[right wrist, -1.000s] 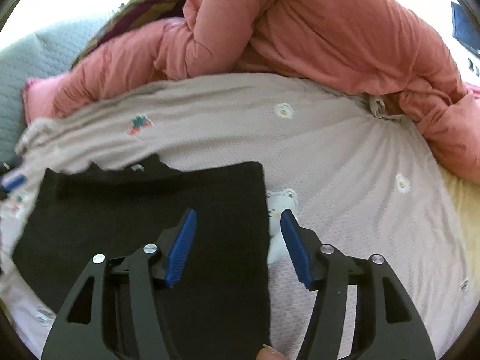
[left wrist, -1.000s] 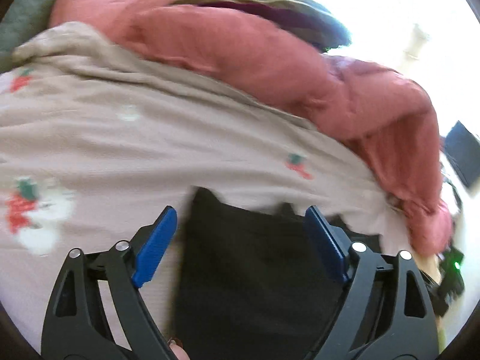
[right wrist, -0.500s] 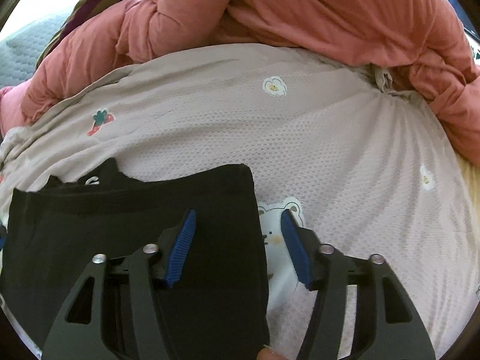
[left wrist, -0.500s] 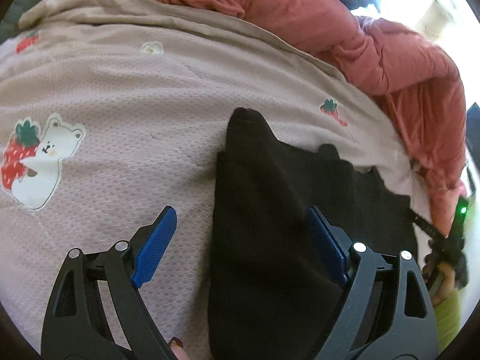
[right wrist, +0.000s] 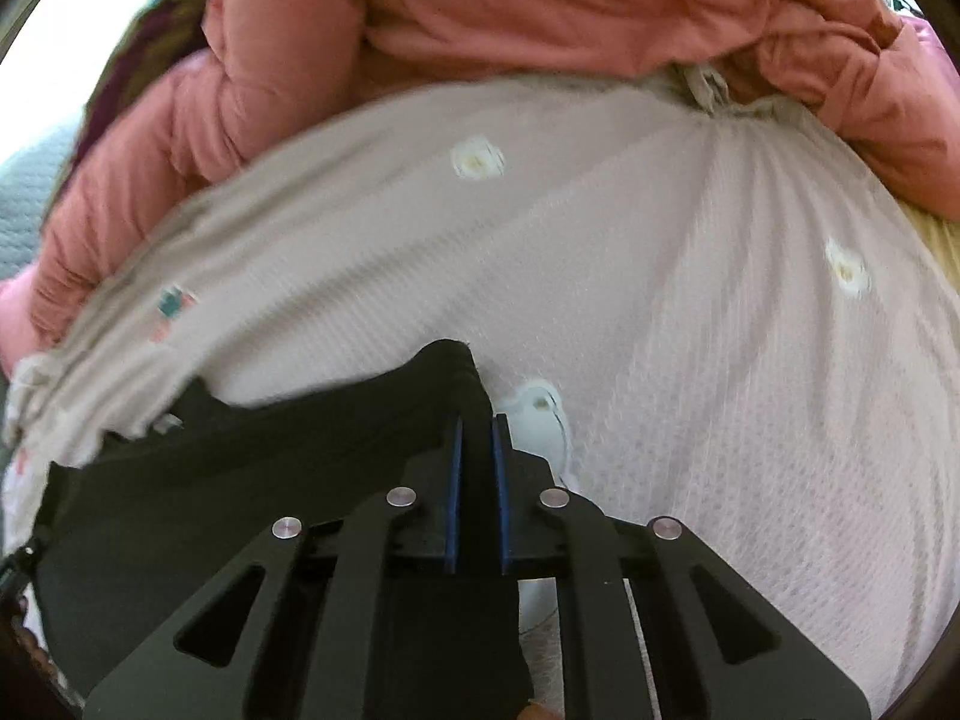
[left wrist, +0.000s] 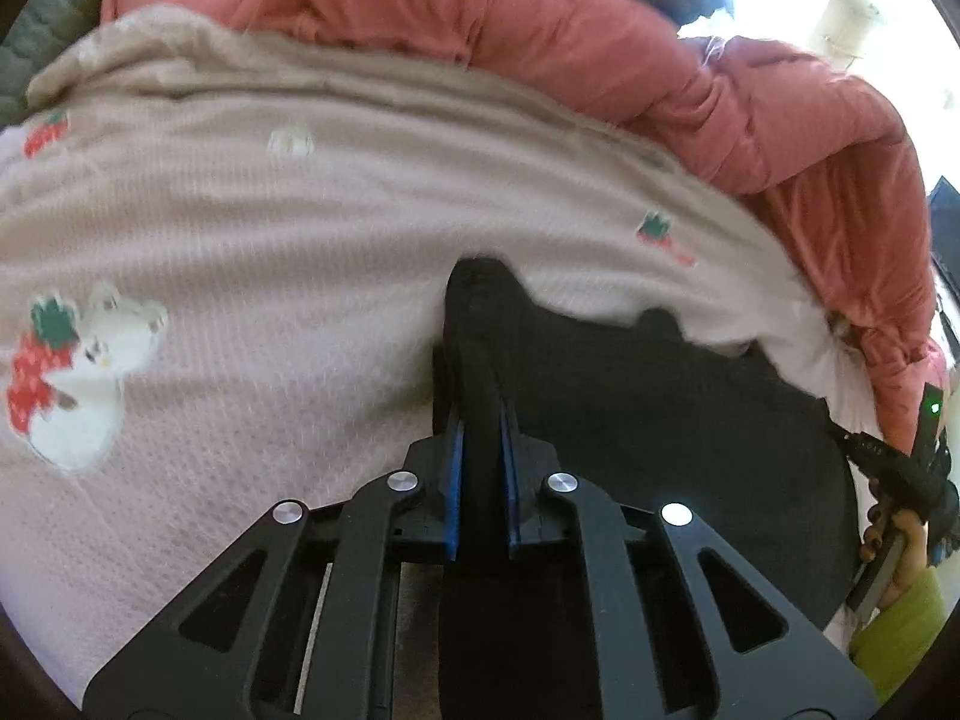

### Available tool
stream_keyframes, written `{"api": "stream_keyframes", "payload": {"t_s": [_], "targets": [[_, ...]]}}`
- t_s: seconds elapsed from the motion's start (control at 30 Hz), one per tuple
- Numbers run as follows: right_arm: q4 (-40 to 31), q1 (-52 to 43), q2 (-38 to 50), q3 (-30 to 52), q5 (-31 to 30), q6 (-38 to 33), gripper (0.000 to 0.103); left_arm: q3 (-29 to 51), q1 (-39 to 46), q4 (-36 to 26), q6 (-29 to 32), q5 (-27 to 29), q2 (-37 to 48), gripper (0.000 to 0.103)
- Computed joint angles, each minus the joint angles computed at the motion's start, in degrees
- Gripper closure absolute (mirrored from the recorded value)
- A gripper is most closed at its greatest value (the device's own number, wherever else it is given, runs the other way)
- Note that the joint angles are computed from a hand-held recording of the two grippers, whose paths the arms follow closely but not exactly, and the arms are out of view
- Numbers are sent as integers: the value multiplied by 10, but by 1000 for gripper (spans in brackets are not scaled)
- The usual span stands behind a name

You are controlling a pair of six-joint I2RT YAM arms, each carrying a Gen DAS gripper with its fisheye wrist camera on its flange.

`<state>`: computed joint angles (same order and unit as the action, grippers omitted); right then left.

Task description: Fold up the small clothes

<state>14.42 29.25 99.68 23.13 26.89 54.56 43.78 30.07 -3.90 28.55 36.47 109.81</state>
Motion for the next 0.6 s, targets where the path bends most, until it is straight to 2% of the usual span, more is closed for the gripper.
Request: {"api": "stream_keyframes", "payload": {"t_s": [0.03,0.07,0.13,0.17,0.23,0.3,0.33,0.43,0.53,0.6], "targets": [[-9,7,8,8,11,4,91,3,-6,6,-1,-18,13,92],[-48,22,5,21,33,17,82,6,-4,5,-3,-13,18,92],[-107,39,-2,40,55,30,72,15,3,-15,5,-3,18,88],[-138,53,-13,44,67,42,67,11,2,-12,6,-12,11,77],[-187,79,-40,45,88,71,63,-1,3,-5,10,-31,-10,72],[-231,118,-78,35,115,110,56,-12,13,-10,10,-24,-40,71],[-250,137,-94,32,126,126,54,-18,17,-9,10,-22,-51,68],[-312,201,-128,34,146,176,52,-45,28,-18,12,-14,-114,49],[-367,266,-132,54,158,227,49,-72,25,-33,18,-2,-159,43],[-377,286,-127,67,155,233,47,-105,18,-34,35,-3,-196,41]]}}
